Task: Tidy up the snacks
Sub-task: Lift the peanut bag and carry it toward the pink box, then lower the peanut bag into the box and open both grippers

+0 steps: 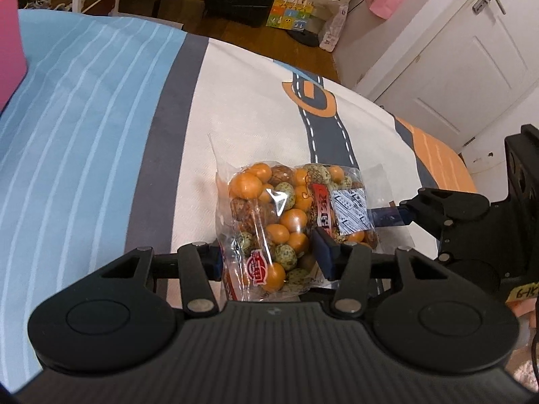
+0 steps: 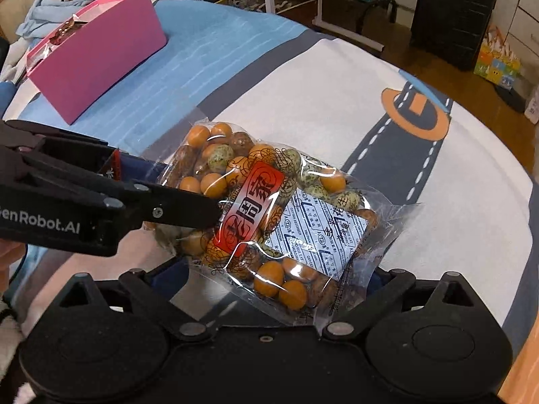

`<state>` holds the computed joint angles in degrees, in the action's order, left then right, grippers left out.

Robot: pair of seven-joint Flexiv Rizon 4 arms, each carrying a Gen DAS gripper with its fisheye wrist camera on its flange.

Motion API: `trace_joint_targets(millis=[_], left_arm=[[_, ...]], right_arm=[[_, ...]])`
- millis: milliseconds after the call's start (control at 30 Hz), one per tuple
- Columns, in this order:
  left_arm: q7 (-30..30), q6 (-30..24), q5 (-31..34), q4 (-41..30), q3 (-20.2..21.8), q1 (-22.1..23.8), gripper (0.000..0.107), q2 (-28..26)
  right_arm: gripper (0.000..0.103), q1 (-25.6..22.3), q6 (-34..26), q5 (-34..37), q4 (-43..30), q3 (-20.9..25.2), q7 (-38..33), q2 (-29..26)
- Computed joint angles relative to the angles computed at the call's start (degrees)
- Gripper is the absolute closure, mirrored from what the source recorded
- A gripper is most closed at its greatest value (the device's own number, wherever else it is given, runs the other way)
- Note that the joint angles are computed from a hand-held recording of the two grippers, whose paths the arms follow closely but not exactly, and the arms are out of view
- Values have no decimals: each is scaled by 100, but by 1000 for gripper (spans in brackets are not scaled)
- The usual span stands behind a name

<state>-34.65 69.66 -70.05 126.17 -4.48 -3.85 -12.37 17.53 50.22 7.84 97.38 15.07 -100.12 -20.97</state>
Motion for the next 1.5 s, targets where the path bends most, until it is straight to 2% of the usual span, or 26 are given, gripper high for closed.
trace_joint_targets(millis=[233, 300, 433, 567, 767, 933, 1200, 1333, 1500], left_arm=[[-344, -258, 690, 345, 280, 63, 59, 590], [-460, -286, 940, 467, 384, 69, 59, 790], [-448, -391, 1083, 712, 553, 76, 59, 1157], [-323, -257, 932, 924, 661, 0, 59, 1471], [-296, -479, 1255, 1159, 966, 40, 59, 2047], [-151, -515, 1322, 1264, 1184, 70, 59, 2414], [97, -512, 1602, 1052, 1512, 348, 59, 2607], [401, -653, 1553, 745, 1677, 585, 59, 2486], [842, -880, 1220, 266, 1755, 971, 58, 2103]], right_arm=[[4, 77, -347, 111, 8, 112, -140, 322], [10, 176, -458, 21, 33, 86, -63, 423], [11, 310, -542, 5, 87, 104, -80, 591], [11, 462, -391, -93, 201, 98, 24, 761], [11, 712, -48, -414, 543, 126, 367, 1134], [11, 955, 269, -946, 680, 121, 745, 1290], [12, 1268, 720, -1505, 254, 125, 1146, 944], [12, 1456, 950, -1805, -154, 81, 1299, 595], [12, 1690, 937, -2081, -981, 23, 1308, -26]])
